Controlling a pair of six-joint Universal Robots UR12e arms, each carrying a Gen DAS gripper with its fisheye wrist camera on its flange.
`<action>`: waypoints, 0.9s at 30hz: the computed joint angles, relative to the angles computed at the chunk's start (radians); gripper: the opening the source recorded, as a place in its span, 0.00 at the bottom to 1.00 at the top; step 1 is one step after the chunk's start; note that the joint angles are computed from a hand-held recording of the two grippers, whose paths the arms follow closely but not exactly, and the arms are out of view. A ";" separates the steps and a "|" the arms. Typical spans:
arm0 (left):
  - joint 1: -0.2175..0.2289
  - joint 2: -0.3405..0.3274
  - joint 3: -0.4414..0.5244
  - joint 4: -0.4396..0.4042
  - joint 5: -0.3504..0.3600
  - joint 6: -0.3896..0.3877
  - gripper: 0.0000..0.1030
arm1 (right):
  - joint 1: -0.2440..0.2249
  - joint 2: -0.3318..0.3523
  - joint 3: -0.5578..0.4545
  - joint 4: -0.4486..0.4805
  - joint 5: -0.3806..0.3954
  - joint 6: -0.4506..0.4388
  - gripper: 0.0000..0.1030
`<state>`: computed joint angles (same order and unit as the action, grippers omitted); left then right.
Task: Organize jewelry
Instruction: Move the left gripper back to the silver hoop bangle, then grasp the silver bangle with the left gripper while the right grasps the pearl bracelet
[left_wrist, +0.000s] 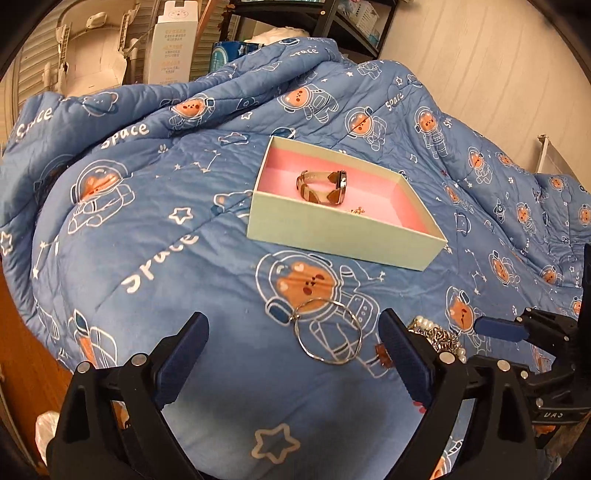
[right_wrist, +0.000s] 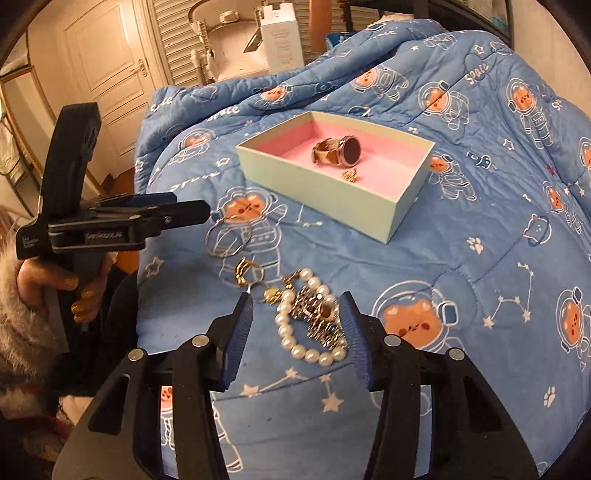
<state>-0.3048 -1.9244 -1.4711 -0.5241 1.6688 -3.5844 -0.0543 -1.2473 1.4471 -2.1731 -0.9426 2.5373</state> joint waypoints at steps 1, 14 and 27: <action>0.000 0.003 -0.008 0.005 -0.002 -0.005 0.81 | 0.000 -0.004 0.005 0.017 -0.001 -0.017 0.39; -0.001 -0.032 0.043 -0.100 0.002 0.032 0.53 | 0.018 0.027 -0.039 0.112 -0.059 -0.120 0.22; -0.012 -0.065 0.098 -0.166 0.015 0.145 0.22 | 0.025 0.026 -0.029 0.100 -0.061 -0.150 0.10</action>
<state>-0.3164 -1.9893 -1.3732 -0.6906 1.6835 -3.4398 -0.0297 -1.2212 1.4185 -2.0729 -1.0033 2.3874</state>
